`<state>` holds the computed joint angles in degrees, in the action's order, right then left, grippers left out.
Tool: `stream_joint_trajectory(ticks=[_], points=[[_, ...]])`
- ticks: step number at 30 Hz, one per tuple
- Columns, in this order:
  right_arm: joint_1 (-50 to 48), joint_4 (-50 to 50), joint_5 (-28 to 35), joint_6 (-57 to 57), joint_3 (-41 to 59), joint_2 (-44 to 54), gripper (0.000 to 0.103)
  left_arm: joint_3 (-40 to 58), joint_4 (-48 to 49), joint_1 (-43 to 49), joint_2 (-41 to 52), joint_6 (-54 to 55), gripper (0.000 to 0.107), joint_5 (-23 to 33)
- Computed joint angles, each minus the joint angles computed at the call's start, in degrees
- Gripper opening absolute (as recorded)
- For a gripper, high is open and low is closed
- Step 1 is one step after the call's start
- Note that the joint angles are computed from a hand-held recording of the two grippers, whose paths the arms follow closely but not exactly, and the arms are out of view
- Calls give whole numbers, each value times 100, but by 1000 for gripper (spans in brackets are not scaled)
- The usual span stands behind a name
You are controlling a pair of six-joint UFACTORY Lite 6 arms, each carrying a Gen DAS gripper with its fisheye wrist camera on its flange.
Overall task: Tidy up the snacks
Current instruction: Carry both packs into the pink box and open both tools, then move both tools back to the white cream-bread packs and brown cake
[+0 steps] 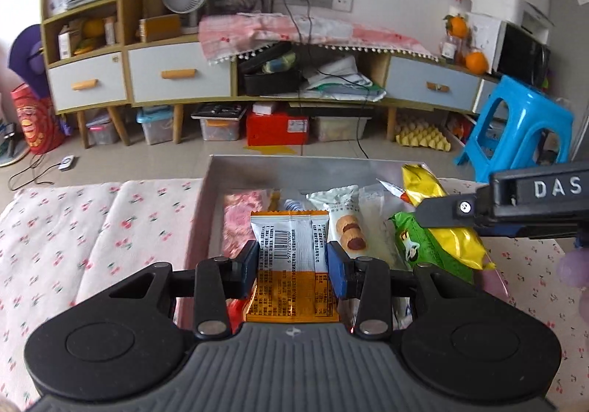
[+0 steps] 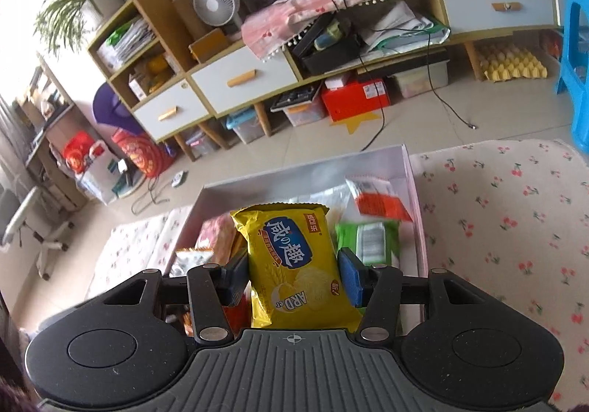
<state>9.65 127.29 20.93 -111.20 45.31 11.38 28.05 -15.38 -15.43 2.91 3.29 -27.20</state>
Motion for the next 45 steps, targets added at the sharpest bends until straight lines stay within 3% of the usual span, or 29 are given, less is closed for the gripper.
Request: stream_joint_trajectory(ticks=[6, 10, 26, 35, 45], points=[[-226, 165, 508, -250, 396, 667, 51, 472, 1203, 410, 467, -704, 37, 204], [-322, 251, 617, -338, 615, 991, 51, 728, 1363, 421, 696, -831, 37, 357], [-536, 152, 906, -259, 888, 1244, 48, 1270, -277, 117, 1078, 959, 39, 540], [-513, -225, 770, 232, 758, 968, 51, 1179, -1171, 54, 776, 1719, 66, 747], [-159, -778, 44, 847, 115, -145, 75, 544, -3333, -211, -346, 3720, 93, 1186]])
